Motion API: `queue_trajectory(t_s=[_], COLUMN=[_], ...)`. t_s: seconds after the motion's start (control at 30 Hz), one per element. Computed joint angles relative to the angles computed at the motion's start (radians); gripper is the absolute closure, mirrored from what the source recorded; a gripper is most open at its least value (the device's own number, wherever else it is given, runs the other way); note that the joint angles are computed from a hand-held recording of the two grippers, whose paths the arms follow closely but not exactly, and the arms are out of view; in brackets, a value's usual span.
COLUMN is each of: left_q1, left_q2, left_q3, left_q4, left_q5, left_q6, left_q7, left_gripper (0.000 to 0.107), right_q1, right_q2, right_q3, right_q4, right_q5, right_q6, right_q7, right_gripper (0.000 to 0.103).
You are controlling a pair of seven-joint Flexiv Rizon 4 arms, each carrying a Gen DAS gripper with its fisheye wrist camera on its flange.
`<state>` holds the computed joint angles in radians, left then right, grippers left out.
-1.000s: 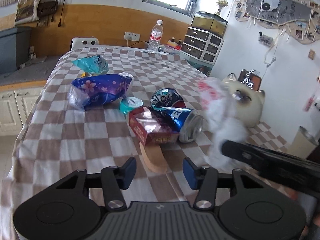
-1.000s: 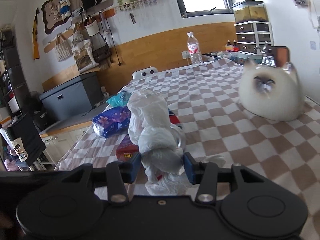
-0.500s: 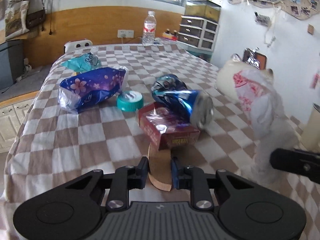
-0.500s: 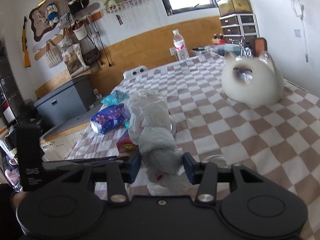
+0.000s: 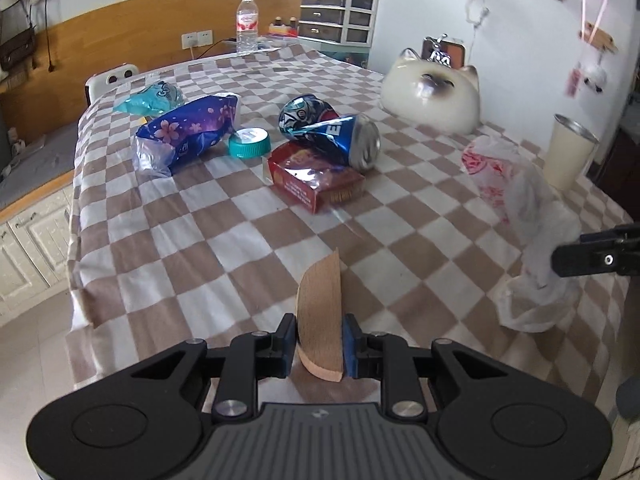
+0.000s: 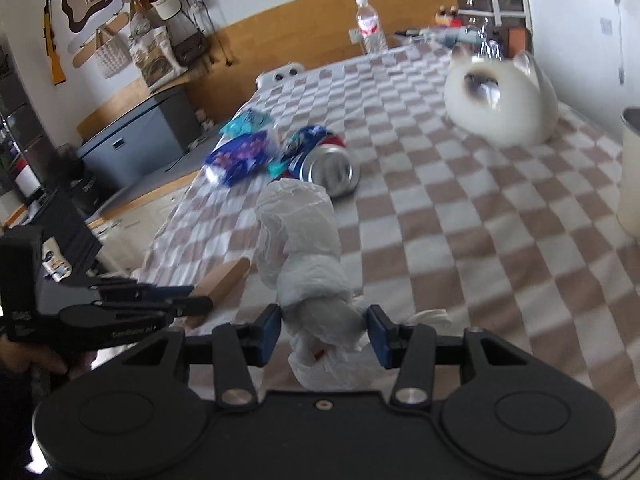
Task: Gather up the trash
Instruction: 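Grasp the thin cardboard strip with the left tool while the right tool holds the white bag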
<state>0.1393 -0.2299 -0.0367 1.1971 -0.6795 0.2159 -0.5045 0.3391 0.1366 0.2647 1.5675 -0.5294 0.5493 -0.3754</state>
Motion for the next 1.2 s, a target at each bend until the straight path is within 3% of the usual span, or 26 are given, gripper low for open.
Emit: queue_trajectory(t_s=[0.1,0.37,0.77,0.93,1.2], left_q1=[-0.015,-0.057,-0.036,-0.016,0.026], left_q2=[0.014,0.018,0.029,0.053,0.08], left_q3=[0.001,-0.007,0.004,0.017,0.042], left_q4=[0.033,0.071,0.064,0.092,0.112], left_q5=[0.004,0.017,0.011,-0.049,-0.131], left_q6=[0.049,0.165,0.114,0.12,0.11], left_q7=[0.013,-0.029,-0.07,-0.069,-0.039], left_gripper=[0.08,0.077,0.08,0.08,0.08], right_q1=[0.006,0.01,0.06,0.079,0.143], right_q2=[-0.001,-0.04,-0.103,-0.112,-0.158], right_q3=[0.011,0.001,-0.021,-0.016,-0.012], right_q4=[-0.001,0.017,-0.027,-0.022,-0.084], right_q5=[-0.019,-0.095,-0.166,-0.279,-0.361], right_q6=[-0.035,-0.007,-0.042,-0.073,-0.137], right_q7=[0.006,0.015,-0.023,0.119,0.174], right_gripper=[0.054,0.052,0.054,0.054,0.055])
